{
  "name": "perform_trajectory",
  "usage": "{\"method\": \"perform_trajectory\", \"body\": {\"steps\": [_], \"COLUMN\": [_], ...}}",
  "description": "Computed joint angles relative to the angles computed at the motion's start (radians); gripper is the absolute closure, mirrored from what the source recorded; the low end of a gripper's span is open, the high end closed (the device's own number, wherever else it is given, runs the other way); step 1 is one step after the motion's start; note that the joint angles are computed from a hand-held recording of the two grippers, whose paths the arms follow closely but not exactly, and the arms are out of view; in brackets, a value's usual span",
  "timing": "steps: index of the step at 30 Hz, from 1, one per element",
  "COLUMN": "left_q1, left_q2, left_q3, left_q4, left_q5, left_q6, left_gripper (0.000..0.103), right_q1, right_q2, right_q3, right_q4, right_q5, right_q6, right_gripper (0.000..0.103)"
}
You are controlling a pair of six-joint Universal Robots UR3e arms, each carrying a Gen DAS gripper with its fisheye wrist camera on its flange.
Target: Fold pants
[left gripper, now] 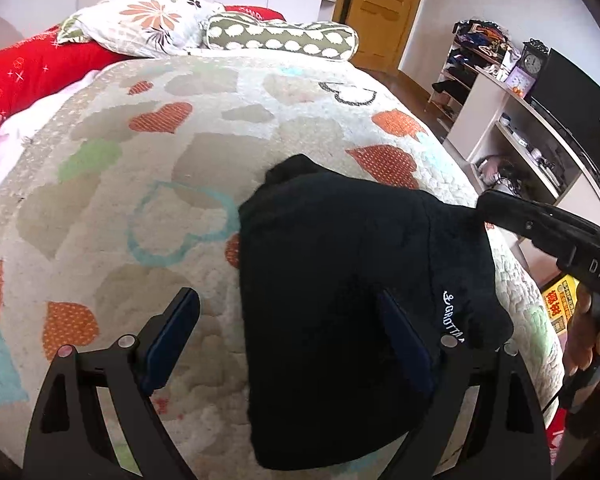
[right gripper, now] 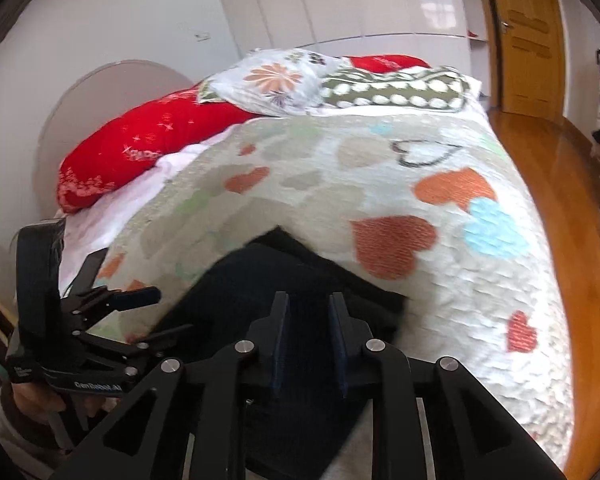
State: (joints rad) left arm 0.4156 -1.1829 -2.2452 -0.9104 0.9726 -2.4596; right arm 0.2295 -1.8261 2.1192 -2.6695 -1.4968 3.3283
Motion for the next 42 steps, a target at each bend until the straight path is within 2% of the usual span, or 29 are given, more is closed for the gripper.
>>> {"method": "perform_trajectory", "body": {"steps": [6, 10, 18, 23, 27, 29, 31, 37, 42], "left_q1": [0.008, -0.001, -0.039, -0.049, -0.047, -0.028, 0.0, 0.118, 0.12], "left_q2": [-0.001, -0.021, -0.08, -0.102, -0.106, -0.077, -0.031, 0.108, 0.13], "left_q3": [-0.018, -0.036, -0.041, -0.045, -0.049, -0.044, -0.045, -0.062, -0.103], "left_q4": [0.025, 0.058, 0.124, 0.152, 0.156, 0.105, 0.052, -0.115, -0.092], "left_q5": [0.015, 0.024, 0.032, 0.03, 0.023, 0.014, 0.005, -0.048, -0.039], "left_q6": [-0.011, -0.021, -0.056, -0.072, -0.081, -0.055, -0.013, 0.108, 0.109], "left_gripper": [0.012, 0.012, 0.012, 0.01, 0.01, 0.01, 0.01, 0.01, 0.01], "right_q1": [0.043, 0.054, 0.036, -0.006, -0.011, -0.006, -0.002, 0.053, 0.124], "right_q2": [0.157, 0.232, 0.313, 0.341, 0.349, 0.33, 0.27, 0.043, -0.039], "right_q3": [-0.057, -0.068, -0.065, -0.026, -0.026, -0.031, -0.023, 0.024, 0.087], "right_q4": [-0.061, -0.109, -0.174, -0.26, -0.272, -0.248, -0.199, -0.036, 0.058], "right_q5": [0.01, -0.018, -0.017, 0.04, 0.042, 0.035, 0.024, -0.051, -0.103], "right_q6": [0.028, 0.046, 0.04, 0.058, 0.066, 0.065, 0.067, 0.029, 0.038], "right_gripper": [0.081, 0.077, 0.073, 0.073, 0.072, 0.072, 0.064, 0.058, 0.058]}}
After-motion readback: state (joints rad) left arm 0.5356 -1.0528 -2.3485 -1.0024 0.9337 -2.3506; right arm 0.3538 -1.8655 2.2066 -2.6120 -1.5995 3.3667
